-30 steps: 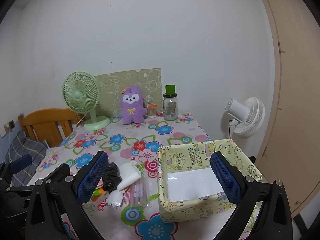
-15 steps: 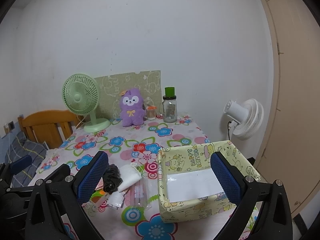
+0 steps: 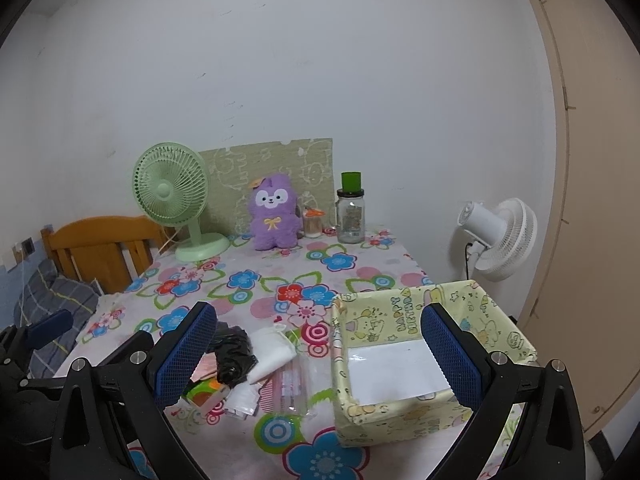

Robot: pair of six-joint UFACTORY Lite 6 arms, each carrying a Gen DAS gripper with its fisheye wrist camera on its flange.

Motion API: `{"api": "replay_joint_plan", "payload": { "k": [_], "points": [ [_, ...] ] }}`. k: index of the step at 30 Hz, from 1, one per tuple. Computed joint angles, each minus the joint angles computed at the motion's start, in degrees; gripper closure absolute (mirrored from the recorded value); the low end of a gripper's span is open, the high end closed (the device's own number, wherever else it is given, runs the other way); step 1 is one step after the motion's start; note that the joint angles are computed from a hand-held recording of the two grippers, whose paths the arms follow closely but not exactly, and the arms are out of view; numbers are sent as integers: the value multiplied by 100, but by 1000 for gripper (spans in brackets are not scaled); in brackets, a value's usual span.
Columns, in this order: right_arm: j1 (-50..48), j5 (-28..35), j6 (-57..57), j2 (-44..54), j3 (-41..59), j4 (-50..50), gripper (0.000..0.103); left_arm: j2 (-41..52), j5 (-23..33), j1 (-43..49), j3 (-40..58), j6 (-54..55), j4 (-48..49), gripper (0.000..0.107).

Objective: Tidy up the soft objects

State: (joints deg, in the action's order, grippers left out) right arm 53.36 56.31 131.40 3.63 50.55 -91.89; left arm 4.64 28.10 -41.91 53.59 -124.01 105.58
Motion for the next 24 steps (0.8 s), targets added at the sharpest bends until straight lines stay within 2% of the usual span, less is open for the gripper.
{"api": "replay_joint_plan", "payload": {
  "k": [12, 24],
  "points": [
    [-256, -517, 403, 1007, 708, -364, 3, 442, -427, 556, -51, -1177, 1372, 8],
    [-527, -1233, 97, 2449, 2081, -424, 5, 1358, -952, 1230, 407, -1742, 2073, 13]
  ]
}}
